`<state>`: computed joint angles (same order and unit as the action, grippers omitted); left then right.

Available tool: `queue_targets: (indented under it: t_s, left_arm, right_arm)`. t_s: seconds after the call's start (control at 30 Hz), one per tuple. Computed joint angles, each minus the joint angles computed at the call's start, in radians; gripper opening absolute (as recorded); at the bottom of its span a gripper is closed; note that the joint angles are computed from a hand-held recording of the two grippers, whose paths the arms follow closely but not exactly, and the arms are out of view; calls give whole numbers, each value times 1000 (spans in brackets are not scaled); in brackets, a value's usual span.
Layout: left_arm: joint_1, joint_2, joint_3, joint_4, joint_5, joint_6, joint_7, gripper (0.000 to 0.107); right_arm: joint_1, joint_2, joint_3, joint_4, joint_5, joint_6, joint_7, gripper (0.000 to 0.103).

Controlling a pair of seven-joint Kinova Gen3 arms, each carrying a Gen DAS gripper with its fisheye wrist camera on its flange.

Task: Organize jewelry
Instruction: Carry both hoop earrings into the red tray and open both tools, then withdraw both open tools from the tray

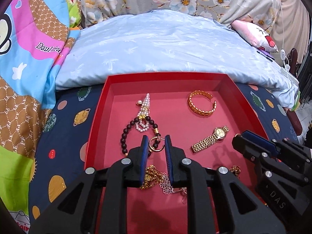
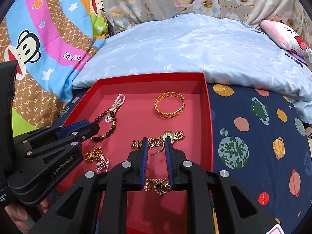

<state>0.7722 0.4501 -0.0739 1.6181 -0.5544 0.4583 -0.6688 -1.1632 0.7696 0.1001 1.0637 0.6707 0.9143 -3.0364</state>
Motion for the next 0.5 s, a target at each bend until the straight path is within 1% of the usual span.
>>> queue_targets:
  t_s: [0.03, 0.07, 0.1, 0.13, 0.23, 0.3, 0.4, 0.47, 0.5]
  left_arm:
    - [10, 0, -11, -2, -8, 3, 12, 28]
    - [20, 0, -22, -2, -17, 5, 28, 38]
    - [36, -3, -39, 0, -33, 9, 53, 42]
    - [44, -7, -48, 4, -47, 12, 72, 46]
    - [48, -36, -53, 31, -75, 17, 127, 52]
    - [63, -69, -62, 70, -118, 14, 178, 52]
    - [92, -115, -70, 125, -197, 26, 268, 56]
    - [100, -150, -61, 167, -235, 31, 316, 59]
    - [107, -167, -57, 187, -255, 37, 344, 59]
  right_arm:
    - [-4, 3, 4, -6, 3, 9, -1, 20]
    - [-9, 3, 7, -8, 8, 15, -4, 25]
    - [-14, 2, 12, -8, 14, 21, -11, 31]
    - [-24, -1, 19, -5, 22, 30, -26, 33]
    - [-52, -24, 28, 19, 54, 49, -67, 39]
    - [-74, -32, 28, 22, 77, 80, -89, 48]
    - [-109, -35, 17, 14, 106, 145, -115, 52]
    - [-126, -37, 0, 10, 110, 178, -130, 53]
    - [-132, -40, -6, 14, 114, 183, -143, 55]
